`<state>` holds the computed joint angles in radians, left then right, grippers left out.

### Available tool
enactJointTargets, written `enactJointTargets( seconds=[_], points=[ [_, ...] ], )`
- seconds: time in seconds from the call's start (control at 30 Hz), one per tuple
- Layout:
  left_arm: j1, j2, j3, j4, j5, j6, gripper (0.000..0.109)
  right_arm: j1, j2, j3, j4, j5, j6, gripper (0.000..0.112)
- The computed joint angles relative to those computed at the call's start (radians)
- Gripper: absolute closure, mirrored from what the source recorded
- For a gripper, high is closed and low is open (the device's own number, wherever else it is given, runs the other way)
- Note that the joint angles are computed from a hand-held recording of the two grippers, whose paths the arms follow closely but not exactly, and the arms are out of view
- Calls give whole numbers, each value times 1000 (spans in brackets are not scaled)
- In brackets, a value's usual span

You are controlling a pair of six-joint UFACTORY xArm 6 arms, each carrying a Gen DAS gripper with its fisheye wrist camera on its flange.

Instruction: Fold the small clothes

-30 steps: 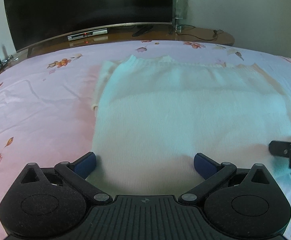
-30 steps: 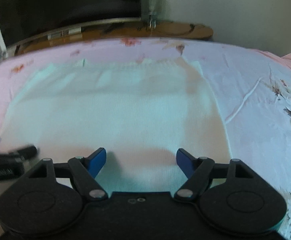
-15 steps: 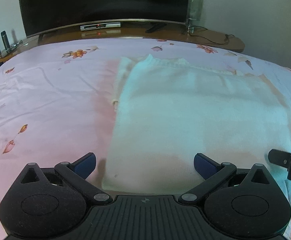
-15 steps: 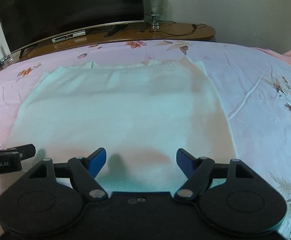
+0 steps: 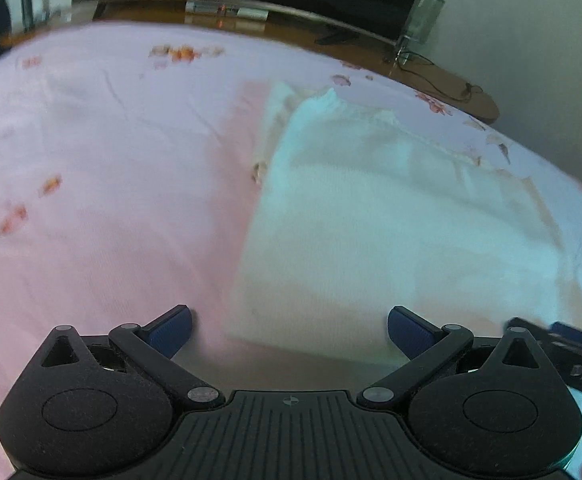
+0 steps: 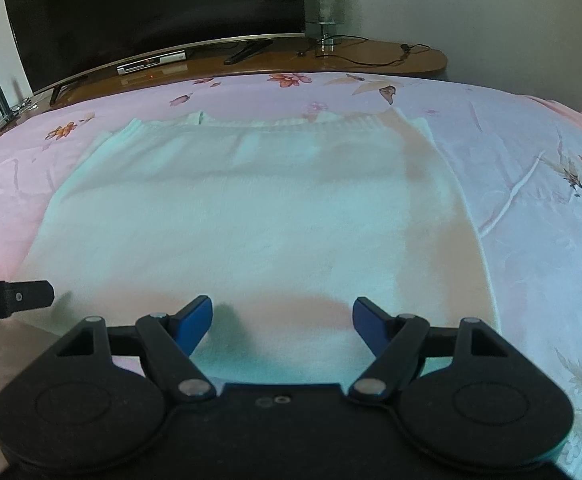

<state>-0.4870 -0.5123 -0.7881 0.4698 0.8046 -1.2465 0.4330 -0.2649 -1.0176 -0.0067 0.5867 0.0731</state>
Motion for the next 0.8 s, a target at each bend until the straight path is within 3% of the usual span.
enactJointTargets(
  seconds=[0.4, 0.43, 0.47, 0.5, 0.67, 0.73, 0.8],
  points=[
    [-3, -101, 129, -32, -163, -263, 6, 5, -7, 8, 25, 0, -18, 36],
    [-7, -111, 138, -26, -172, -295, 19, 6, -10, 10, 24, -1, -16, 36],
    [-10, -116, 147, -16, -179, -323, 40, 5, -13, 12, 27, -1, -17, 36],
    [-3, -120, 161, -34, -205, -327, 44, 5, -14, 14, 27, -1, -16, 36],
    [51, -133, 236, -40, -368, -451, 45, 4, -21, 19, 32, -1, -18, 36],
    [75, -127, 266, 22, -444, -563, 45, 5, -20, 19, 37, -2, -21, 36],
    [100, -118, 286, 136, -513, -709, 36, 6, -18, 19, 42, -5, -27, 36]
  ],
)
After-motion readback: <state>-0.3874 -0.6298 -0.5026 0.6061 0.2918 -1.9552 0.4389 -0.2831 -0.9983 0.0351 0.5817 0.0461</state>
